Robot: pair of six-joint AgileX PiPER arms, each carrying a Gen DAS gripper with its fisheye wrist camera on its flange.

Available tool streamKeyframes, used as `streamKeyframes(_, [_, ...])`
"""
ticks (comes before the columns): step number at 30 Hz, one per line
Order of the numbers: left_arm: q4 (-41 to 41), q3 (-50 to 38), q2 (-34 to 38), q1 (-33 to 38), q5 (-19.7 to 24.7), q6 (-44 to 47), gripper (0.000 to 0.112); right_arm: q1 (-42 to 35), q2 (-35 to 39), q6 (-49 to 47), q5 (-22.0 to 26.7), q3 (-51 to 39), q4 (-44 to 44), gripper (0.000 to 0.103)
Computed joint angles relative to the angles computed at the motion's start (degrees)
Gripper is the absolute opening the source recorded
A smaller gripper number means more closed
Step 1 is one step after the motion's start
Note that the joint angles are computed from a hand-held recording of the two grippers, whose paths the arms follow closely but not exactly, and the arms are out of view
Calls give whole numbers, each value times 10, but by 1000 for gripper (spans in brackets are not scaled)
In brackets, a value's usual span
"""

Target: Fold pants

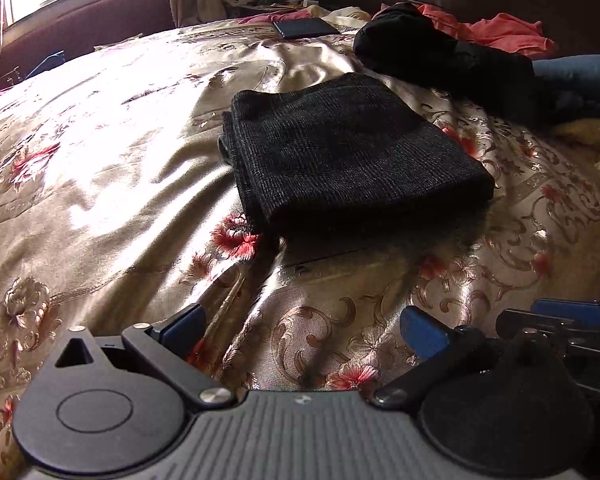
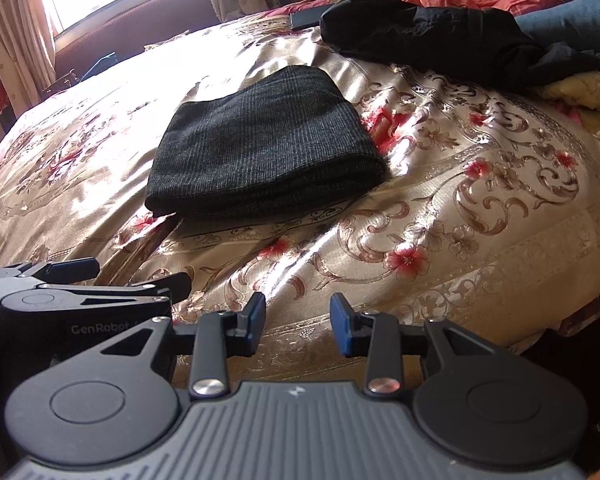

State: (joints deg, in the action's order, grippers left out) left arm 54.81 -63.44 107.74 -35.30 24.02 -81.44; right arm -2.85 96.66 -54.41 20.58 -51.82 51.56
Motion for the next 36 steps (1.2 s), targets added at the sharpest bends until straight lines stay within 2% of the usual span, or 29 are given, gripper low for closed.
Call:
streamKeyframes(13, [46,-1,-3,-13,25,-35,103,-14,13,-34,31,-8,66,36])
streamKeyframes(36, [41,-27,7,5,30,-33,103,1,26,-4,19,-36,42,37])
